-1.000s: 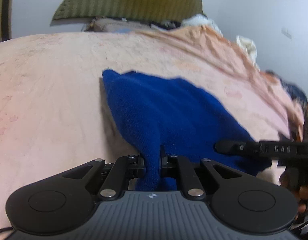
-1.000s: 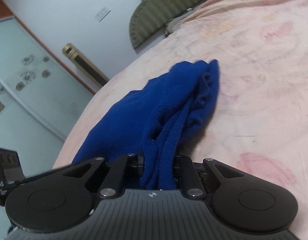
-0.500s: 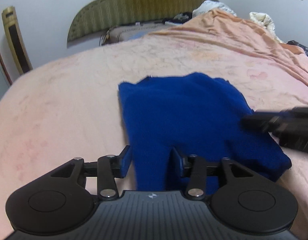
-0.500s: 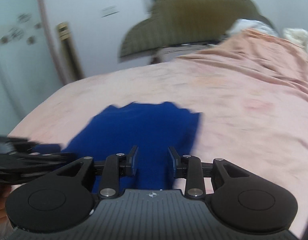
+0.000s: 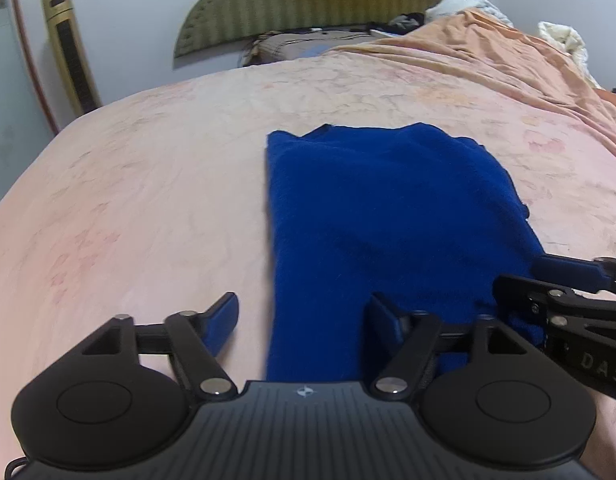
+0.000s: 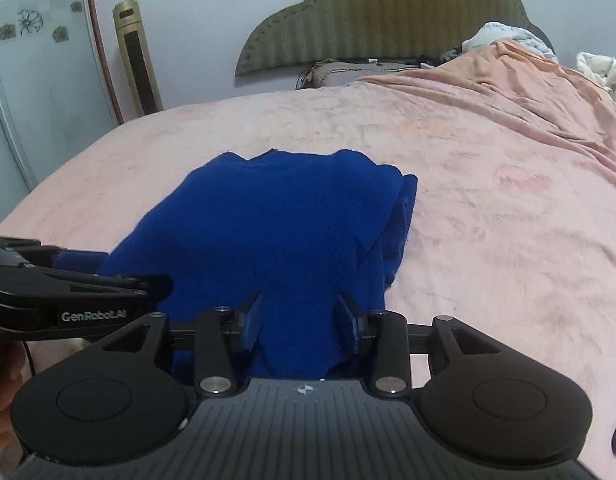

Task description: Fold small clothes

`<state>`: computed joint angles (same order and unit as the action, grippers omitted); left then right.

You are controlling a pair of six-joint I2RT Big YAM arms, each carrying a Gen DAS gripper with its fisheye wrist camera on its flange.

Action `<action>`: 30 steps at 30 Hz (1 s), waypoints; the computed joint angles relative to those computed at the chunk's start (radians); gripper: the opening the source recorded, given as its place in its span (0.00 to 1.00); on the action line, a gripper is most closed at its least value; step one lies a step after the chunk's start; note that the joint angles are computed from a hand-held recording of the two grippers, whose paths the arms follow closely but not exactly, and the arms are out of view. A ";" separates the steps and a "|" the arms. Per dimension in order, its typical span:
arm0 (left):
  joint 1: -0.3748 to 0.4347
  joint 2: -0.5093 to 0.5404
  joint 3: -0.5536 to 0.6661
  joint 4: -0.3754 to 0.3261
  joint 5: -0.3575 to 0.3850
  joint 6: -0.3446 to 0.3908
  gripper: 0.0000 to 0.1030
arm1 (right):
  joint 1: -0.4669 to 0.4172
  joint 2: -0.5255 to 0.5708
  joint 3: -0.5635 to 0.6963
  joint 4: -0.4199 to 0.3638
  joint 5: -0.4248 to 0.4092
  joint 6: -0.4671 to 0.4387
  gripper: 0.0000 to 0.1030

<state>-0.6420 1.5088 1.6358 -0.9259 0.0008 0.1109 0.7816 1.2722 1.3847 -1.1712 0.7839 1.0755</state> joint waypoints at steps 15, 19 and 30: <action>0.007 -0.070 -0.069 -0.033 -0.035 0.001 0.75 | 0.096 0.081 0.094 -0.193 0.064 0.158 0.81; 0.014 -0.079 -0.075 -0.045 -0.030 -0.007 0.75 | 0.109 0.094 0.113 -0.255 0.060 0.225 0.82; 0.020 -0.087 -0.080 -0.078 -0.023 -0.015 0.76 | 0.129 0.100 0.120 -0.310 0.036 0.293 0.87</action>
